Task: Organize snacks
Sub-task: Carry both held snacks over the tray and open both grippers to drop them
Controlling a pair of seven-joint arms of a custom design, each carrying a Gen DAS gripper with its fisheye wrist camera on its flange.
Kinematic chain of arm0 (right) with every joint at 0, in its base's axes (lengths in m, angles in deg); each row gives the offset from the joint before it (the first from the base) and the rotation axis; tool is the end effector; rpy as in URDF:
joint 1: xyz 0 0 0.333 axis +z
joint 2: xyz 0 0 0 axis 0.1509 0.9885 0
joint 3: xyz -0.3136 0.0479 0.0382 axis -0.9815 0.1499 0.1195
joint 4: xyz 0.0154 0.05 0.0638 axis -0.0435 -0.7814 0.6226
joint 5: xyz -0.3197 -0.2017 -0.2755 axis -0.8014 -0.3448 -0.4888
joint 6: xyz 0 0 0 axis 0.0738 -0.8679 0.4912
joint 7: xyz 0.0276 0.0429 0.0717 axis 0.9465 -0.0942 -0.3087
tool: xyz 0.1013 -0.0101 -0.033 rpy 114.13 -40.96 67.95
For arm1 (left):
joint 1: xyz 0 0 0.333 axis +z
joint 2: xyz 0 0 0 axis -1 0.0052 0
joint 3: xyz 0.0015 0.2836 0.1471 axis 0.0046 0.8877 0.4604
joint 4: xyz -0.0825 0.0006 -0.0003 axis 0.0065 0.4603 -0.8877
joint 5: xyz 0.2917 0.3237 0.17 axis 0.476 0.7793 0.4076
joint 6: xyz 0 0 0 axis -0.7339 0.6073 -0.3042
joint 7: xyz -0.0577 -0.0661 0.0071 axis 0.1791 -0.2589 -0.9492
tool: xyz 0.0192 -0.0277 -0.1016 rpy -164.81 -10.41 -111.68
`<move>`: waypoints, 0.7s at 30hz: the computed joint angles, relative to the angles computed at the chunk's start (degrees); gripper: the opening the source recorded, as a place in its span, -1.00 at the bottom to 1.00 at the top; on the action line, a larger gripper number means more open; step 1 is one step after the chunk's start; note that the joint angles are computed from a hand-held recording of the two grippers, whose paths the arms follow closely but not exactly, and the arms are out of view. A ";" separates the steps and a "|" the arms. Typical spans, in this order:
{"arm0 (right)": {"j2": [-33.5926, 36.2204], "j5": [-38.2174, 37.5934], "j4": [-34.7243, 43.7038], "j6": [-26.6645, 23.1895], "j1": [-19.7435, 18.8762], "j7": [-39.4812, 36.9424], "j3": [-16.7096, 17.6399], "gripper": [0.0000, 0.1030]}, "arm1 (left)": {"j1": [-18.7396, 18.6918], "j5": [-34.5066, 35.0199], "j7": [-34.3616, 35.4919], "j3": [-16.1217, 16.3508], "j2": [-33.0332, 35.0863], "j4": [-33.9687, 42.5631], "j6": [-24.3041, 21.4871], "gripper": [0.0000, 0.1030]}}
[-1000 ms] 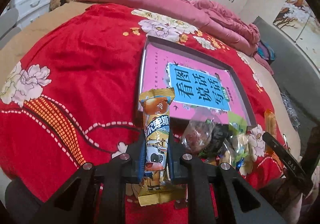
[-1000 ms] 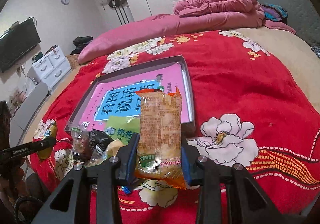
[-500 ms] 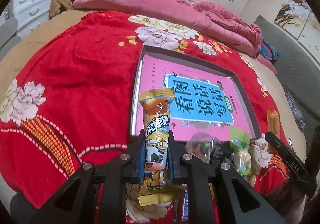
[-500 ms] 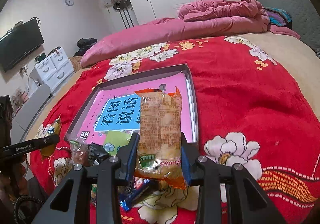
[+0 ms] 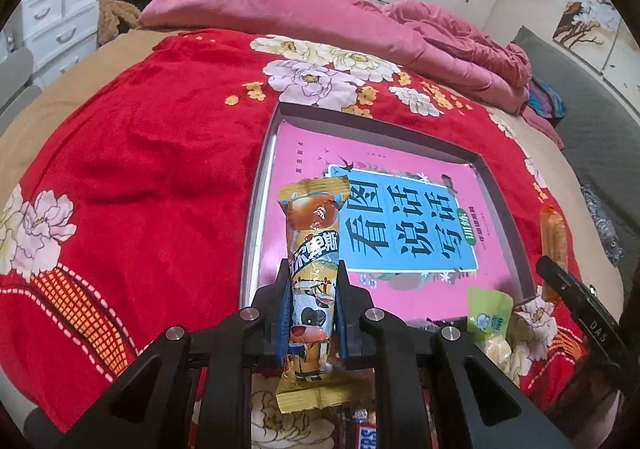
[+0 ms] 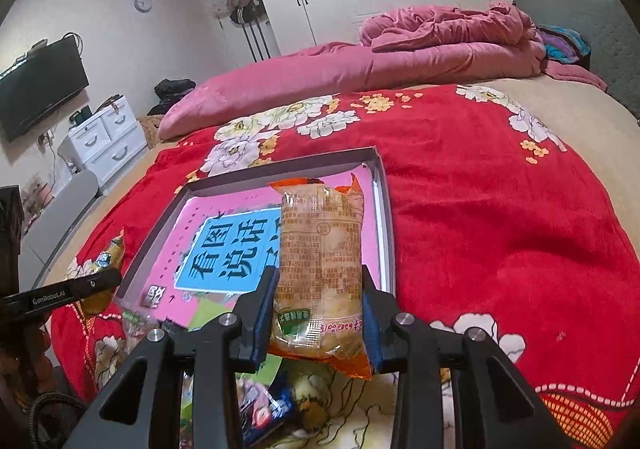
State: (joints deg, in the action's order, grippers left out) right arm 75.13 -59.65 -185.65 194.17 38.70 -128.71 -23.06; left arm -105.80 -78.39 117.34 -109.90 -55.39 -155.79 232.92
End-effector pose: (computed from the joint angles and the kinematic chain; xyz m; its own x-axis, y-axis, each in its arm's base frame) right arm 0.3846 0.3893 0.3338 -0.3403 -0.9150 -0.2165 -0.5479 0.3801 -0.7452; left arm 0.5322 -0.3536 0.3442 -0.4358 -0.8708 0.2274 -0.7705 0.2304 -0.5944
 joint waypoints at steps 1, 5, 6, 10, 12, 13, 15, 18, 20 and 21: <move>0.01 -0.09 -0.04 0.12 -0.09 0.13 -0.10 -0.27 | -0.49 1.26 -0.98 0.53 0.30 0.20 0.16 -0.65; 0.28 -0.50 -0.09 0.94 -0.54 0.61 -0.51 -0.27 | -1.62 6.06 -4.64 1.92 1.61 1.19 0.25 -0.65; 0.41 -0.52 -0.03 1.05 -0.59 0.64 -0.57 -0.26 | -1.70 6.96 -5.49 2.10 1.97 1.50 0.19 -0.65; 0.87 -0.91 0.22 1.54 -0.83 0.78 -0.84 -0.26 | -1.65 9.45 -7.60 2.15 3.05 2.44 0.15 -0.65; 1.17 -1.05 0.42 1.75 -0.89 0.66 -0.99 -0.26 | -1.92 11.02 -8.81 2.38 3.35 2.67 0.18 -0.65; 1.30 -1.10 0.52 1.87 -0.90 0.66 -1.05 -0.26 | -1.92 11.59 -9.14 2.34 3.58 2.86 0.20 -0.65; 1.61 -1.12 0.70 2.14 -0.98 0.48 -1.27 -0.26 | -1.71 12.22 -9.41 2.04 3.93 3.18 0.10 -0.65; 2.12 -1.03 1.02 2.46 -1.01 0.01 -1.53 -0.27 | -1.85 13.57 -10.27 2.16 4.84 4.02 -0.22 -0.65; 2.58 -0.72 1.25 2.69 -1.04 -0.48 -1.76 -0.26 | -1.65 13.88 -10.54 1.96 5.43 4.55 -0.52 -0.65; 2.85 -0.44 1.34 2.91 -1.07 -0.79 -1.91 -0.26 | -1.64 14.09 -10.76 1.97 5.67 4.75 -0.59 -0.65</move>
State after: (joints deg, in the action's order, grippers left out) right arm 77.98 -60.09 -184.31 197.08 37.63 -129.49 -24.97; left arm -107.44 -64.30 106.58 -107.93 -49.72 -151.04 232.33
